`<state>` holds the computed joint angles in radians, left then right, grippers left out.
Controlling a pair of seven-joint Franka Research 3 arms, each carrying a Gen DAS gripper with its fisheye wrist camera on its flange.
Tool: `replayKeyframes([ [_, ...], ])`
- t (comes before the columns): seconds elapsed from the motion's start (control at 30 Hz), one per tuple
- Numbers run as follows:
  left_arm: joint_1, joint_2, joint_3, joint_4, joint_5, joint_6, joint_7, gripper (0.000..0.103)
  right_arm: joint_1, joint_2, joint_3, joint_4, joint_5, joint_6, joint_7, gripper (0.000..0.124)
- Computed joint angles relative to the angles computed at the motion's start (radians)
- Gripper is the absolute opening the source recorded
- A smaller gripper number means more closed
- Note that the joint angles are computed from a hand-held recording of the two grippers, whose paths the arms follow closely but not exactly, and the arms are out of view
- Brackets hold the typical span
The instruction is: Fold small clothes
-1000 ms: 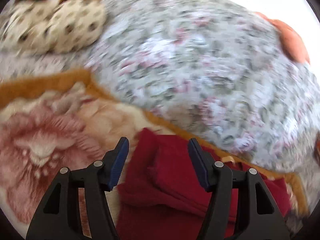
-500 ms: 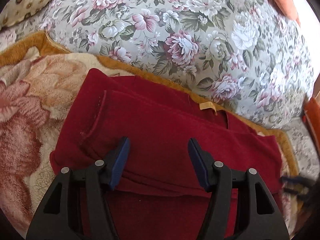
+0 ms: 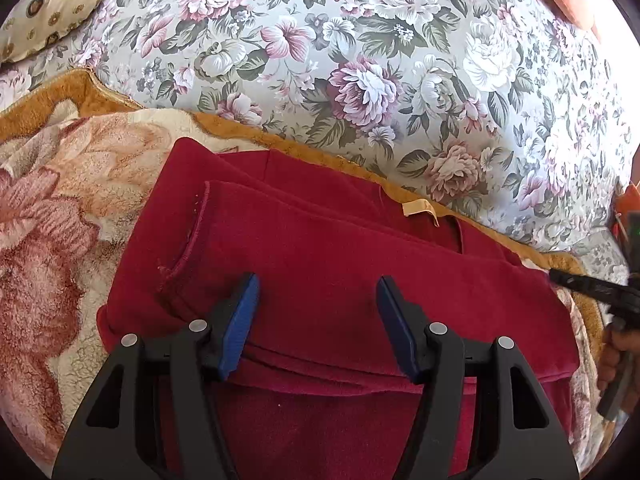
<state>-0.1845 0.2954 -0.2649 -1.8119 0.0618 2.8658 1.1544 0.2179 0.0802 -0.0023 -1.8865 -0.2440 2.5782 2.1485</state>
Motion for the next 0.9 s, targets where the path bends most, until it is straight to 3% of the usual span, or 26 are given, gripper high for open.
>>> replayKeyframes([
  [0.03, -0.002, 0.000, 0.002, 0.001, 0.004, -0.002, -0.002, 0.061, -0.021, -0.024, 0.028, -0.021, -0.024, 0.029, 0.008, 0.024],
  [0.1, 0.001, 0.001, -0.001, 0.004, 0.002, -0.005, 0.003, 0.062, 0.001, -0.088, 0.023, -0.114, 0.111, 0.157, -0.129, 0.025],
  [0.13, 0.003, 0.001, -0.003, 0.003, -0.001, -0.004, 0.006, 0.062, 0.008, -0.113, 0.035, -0.148, 0.157, 0.171, -0.215, 0.025],
  [0.2, 0.003, 0.000, -0.004, 0.002, -0.002, -0.004, 0.009, 0.062, 0.013, -0.131, 0.056, -0.182, 0.106, 0.108, -0.307, 0.025],
  [0.23, 0.005, 0.000, -0.006, 0.002, -0.005, -0.004, 0.014, 0.062, 0.007, -0.128, 0.064, -0.194, 0.047, 0.076, -0.309, 0.025],
  [0.27, 0.006, 0.000, -0.007, 0.002, -0.007, -0.004, 0.017, 0.063, 0.017, -0.147, 0.045, -0.236, 0.044, 0.100, -0.322, 0.025],
  [0.3, 0.007, 0.000, -0.008, 0.001, -0.010, -0.002, 0.018, 0.063, -0.007, -0.165, 0.059, -0.252, 0.016, 0.115, -0.264, 0.025],
  [0.37, 0.006, 0.003, -0.009, 0.001, -0.014, 0.001, 0.018, 0.063, -0.048, -0.193, 0.076, -0.258, -0.071, 0.067, -0.069, 0.026],
  [0.43, 0.003, 0.003, -0.006, 0.003, -0.010, -0.001, 0.016, 0.065, -0.040, -0.259, 0.060, -0.345, 0.018, 0.201, -0.097, 0.026],
  [0.5, -0.001, 0.004, -0.004, 0.006, -0.003, -0.006, 0.016, 0.066, 0.007, -0.300, 0.050, -0.401, 0.124, 0.279, -0.248, 0.026],
  [0.57, -0.001, 0.006, -0.004, 0.009, -0.002, -0.008, 0.017, 0.067, 0.026, -0.290, 0.068, -0.403, 0.147, 0.247, -0.363, 0.026],
  [0.63, 0.004, 0.006, -0.010, 0.008, -0.012, -0.004, 0.024, 0.067, -0.037, -0.261, 0.130, -0.401, 0.027, 0.200, -0.297, 0.031],
  [0.67, 0.008, 0.005, -0.014, 0.005, -0.019, -0.002, 0.031, 0.067, -0.042, -0.267, 0.124, -0.426, -0.001, 0.253, -0.235, 0.039],
  [0.7, 0.010, 0.006, -0.017, 0.005, -0.024, 0.000, 0.035, 0.067, -0.058, -0.262, 0.132, -0.426, 0.030, 0.251, -0.233, 0.049],
  [0.77, 0.014, 0.008, -0.023, 0.007, -0.032, 0.000, 0.048, 0.069, 0.002, -0.257, 0.064, -0.426, 0.241, 0.249, -0.296, 0.051],
  [0.8, 0.014, 0.009, -0.024, 0.008, -0.035, -0.001, 0.053, 0.071, 0.009, -0.243, 0.056, -0.405, 0.281, 0.230, -0.313, 0.050],
  [0.83, 0.012, 0.009, -0.023, 0.010, -0.034, -0.002, 0.055, 0.072, -0.019, -0.246, 0.082, -0.385, 0.250, 0.180, -0.290, 0.050],
  [0.9, 0.011, 0.009, -0.022, 0.010, -0.037, -0.001, 0.056, 0.072, -0.085, -0.267, 0.165, -0.349, 0.010, 0.101, -0.071, 0.049],
])
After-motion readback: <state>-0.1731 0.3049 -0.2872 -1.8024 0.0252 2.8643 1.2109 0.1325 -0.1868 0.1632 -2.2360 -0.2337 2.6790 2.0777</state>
